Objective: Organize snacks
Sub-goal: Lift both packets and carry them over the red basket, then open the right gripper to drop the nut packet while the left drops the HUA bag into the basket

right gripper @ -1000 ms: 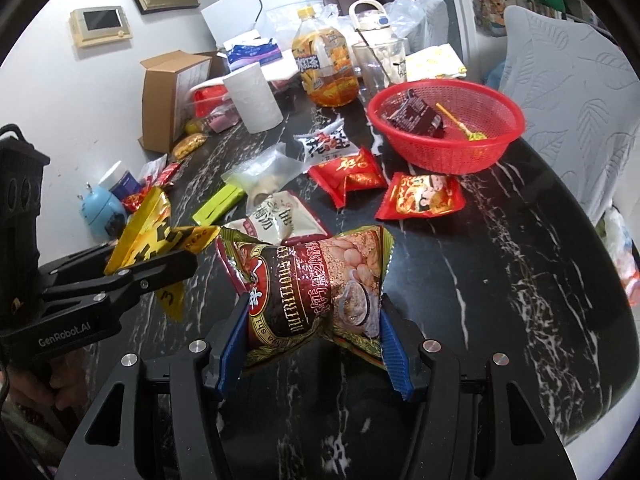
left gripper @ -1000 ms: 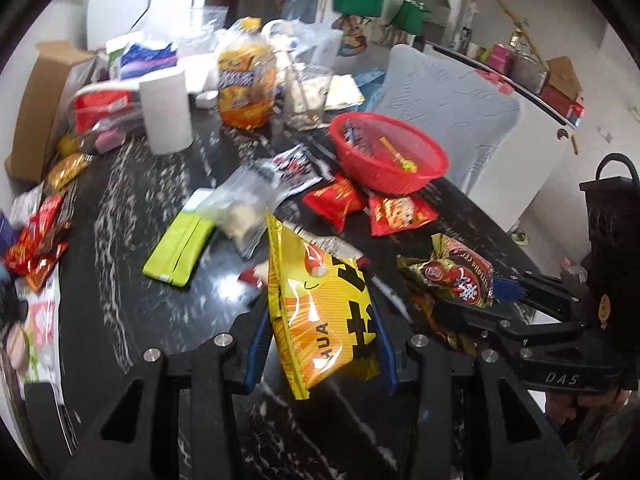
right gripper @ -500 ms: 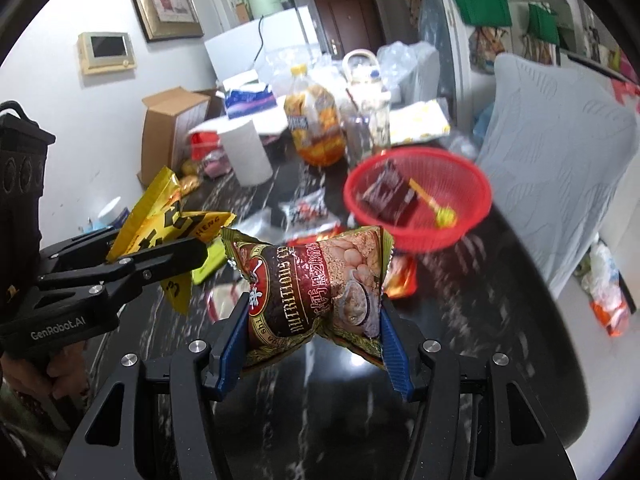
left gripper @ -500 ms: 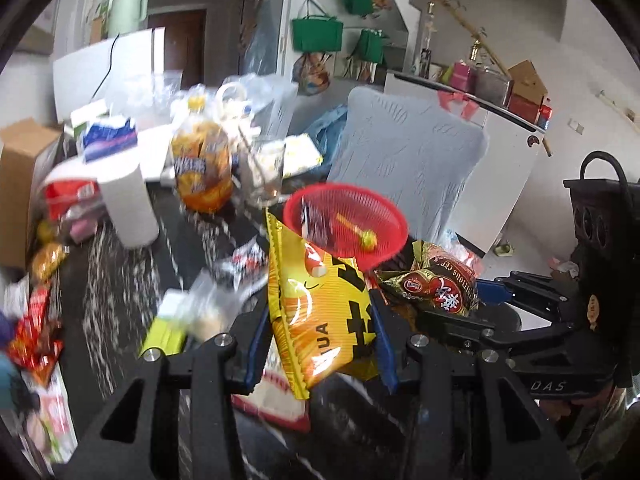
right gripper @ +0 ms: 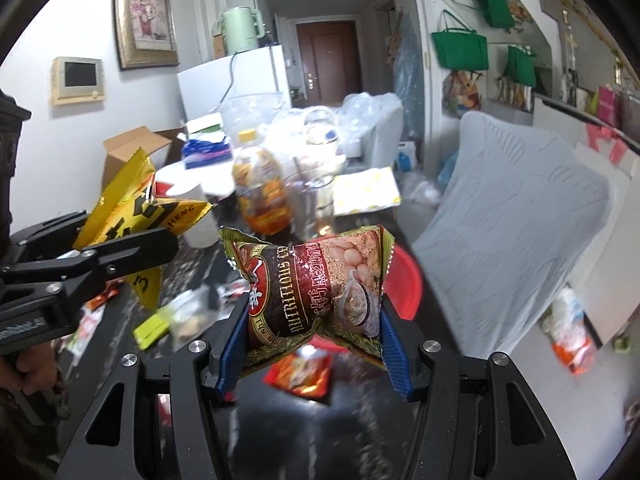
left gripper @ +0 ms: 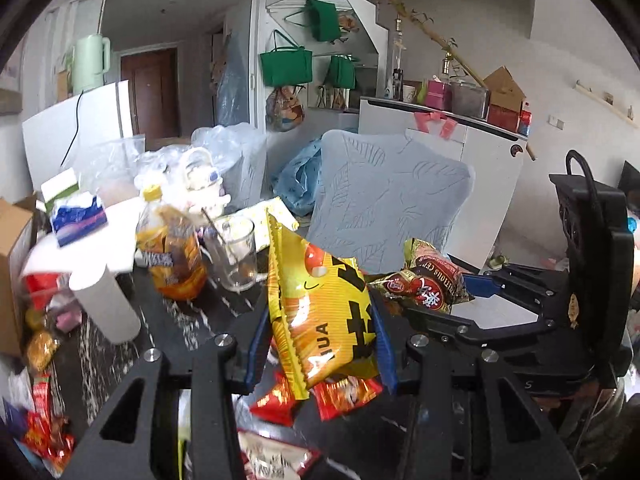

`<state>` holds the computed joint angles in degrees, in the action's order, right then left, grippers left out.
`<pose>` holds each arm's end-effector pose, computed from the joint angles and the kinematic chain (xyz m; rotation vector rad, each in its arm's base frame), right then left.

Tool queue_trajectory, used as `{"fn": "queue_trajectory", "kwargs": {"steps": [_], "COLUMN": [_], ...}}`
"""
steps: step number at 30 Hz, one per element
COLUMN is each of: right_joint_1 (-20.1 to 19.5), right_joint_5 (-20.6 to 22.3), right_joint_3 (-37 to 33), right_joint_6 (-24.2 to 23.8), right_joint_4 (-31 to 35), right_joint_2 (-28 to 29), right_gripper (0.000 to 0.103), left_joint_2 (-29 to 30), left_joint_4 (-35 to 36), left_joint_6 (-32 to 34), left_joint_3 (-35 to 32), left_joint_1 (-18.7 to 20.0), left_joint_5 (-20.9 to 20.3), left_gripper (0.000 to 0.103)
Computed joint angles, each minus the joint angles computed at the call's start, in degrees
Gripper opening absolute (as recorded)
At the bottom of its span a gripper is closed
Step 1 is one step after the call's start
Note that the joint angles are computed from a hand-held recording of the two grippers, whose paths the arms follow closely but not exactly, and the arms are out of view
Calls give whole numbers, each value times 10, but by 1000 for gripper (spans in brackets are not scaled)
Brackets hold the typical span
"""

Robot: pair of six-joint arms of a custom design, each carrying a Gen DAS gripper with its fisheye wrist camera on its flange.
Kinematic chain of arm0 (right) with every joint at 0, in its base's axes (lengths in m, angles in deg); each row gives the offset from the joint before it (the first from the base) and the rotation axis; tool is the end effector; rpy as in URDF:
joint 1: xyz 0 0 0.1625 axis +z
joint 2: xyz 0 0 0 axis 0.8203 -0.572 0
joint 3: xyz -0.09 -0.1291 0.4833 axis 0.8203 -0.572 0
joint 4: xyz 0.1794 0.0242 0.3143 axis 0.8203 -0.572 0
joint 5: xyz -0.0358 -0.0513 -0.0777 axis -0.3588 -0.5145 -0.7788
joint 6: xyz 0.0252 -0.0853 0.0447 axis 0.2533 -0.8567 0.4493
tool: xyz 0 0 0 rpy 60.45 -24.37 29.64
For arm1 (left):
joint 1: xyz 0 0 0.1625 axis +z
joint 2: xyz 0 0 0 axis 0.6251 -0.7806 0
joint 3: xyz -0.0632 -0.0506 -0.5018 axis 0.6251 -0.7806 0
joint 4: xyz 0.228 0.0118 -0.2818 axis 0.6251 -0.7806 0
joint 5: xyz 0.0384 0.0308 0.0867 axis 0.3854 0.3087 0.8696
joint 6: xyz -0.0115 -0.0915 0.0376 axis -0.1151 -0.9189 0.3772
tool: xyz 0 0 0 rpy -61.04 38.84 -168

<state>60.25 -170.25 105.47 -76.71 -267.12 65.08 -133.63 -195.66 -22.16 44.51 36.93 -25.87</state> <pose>0.4145 -0.6949 -0.0530 0.6327 -2.3274 1.0355 -0.0272 -0.7415 0.3784 1.0701 2.3425 -0.9481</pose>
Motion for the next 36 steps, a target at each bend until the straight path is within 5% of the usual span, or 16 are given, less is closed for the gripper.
{"fn": "queue_trajectory", "kwargs": {"steps": [18,31,36], "right_joint_1": [-34,-69,-69], "right_joint_5": [-37,-57,-63], "right_joint_3": [-197,-342,-389], "right_joint_6": [-67,-20,-41], "right_joint_4": [85,246,276], "right_joint_2": [51,115,140], "right_gripper": [58,61,68], "left_joint_2": [103,176,189], "left_joint_4": [68,135,163], "left_joint_6": [1,-20,-29], "left_joint_3": [-167,-270,-295], "left_joint_1": [2,30,35], "left_joint_5": [22,55,56], "left_gripper": [44,44,44]}}
